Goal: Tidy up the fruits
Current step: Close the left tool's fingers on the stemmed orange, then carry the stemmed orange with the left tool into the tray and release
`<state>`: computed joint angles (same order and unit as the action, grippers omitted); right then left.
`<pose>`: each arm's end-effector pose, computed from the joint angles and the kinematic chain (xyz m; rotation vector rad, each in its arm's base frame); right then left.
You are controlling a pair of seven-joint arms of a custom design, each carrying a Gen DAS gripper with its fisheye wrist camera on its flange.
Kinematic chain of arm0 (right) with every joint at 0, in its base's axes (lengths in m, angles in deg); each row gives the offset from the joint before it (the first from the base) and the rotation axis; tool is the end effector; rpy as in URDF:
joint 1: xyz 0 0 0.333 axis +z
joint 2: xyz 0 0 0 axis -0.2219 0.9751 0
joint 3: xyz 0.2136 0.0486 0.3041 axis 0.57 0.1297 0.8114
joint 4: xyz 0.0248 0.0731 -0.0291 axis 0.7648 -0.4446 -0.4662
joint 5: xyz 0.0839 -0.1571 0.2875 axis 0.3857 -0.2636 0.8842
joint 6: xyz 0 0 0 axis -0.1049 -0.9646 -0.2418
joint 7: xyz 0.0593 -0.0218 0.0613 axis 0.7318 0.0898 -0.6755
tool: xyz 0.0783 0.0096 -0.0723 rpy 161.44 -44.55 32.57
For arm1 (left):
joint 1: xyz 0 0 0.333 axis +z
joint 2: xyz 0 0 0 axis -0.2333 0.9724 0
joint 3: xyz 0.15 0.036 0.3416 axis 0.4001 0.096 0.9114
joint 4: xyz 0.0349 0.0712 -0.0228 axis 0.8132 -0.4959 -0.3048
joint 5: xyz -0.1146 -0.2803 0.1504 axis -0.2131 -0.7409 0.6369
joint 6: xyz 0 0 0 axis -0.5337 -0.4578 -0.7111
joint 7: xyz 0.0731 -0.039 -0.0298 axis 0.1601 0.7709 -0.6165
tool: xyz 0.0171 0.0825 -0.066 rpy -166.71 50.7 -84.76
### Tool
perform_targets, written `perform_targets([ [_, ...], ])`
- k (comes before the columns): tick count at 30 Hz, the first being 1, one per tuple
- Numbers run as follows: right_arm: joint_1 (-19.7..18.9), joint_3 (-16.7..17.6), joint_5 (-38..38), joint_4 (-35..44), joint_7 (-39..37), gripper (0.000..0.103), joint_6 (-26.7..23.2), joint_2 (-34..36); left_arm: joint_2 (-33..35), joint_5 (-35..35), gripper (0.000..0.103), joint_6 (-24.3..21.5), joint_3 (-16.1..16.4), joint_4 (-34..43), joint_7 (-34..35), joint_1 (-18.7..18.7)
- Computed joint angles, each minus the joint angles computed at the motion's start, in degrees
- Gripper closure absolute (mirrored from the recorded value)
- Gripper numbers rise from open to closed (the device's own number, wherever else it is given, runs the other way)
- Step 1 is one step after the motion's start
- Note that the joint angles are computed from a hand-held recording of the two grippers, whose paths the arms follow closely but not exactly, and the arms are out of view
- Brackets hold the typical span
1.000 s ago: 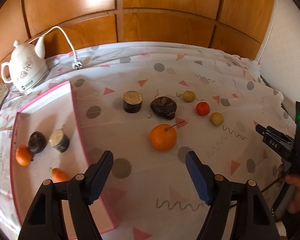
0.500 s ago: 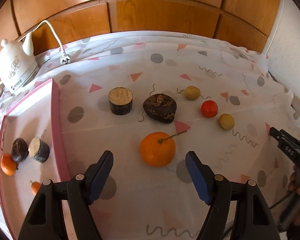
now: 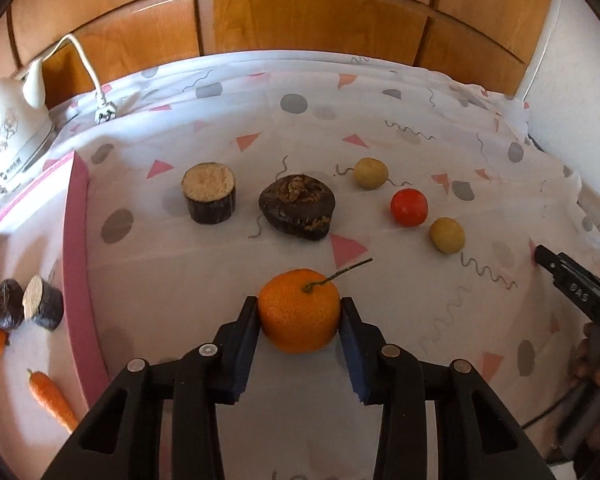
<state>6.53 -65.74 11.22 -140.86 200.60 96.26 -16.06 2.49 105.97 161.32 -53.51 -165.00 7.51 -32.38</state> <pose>0.5963 0.1303 0.4232 -1.5389 2.1131 -0.7303 0.6219 -0.2837 0.4531 -1.8092 2.0913 -0.6626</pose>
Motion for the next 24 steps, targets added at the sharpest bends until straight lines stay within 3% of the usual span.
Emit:
perform_targets([
  [9, 0.66, -0.44, -2.99, 0.84, 2.73, 0.04, -0.66, 0.54, -7.69, -4.66, 0.063, 7.88, -1.22, -8.9, -1.11, 3.56],
  [12, 0.65, -0.34, -3.65, 0.99, 3.19, 0.04, -0.99, 0.56, -10.21, -4.43, 0.063, 9.88, 0.91, -11.16, -3.78, 4.03],
  [16, 0.38, 0.07, -4.08, 1.1, 3.46, 0.04, -1.31, 0.57, -12.75, 4.85, 0.063, 9.11, 8.91, -12.68, -15.09, 1.6],
  [20, 0.18, 0.38, -4.25, 1.21, 3.53, 0.04, -1.62, 0.58, -13.76, 13.35, 0.063, 6.74, 12.53, -13.87, -24.64, 1.96],
  [24, 0.07, 0.69, -4.28, 1.3, 3.35, 0.04, -2.18, 0.54, -14.66, 17.75, 0.063, 5.08, 12.78, -15.91, -30.79, 3.95],
])
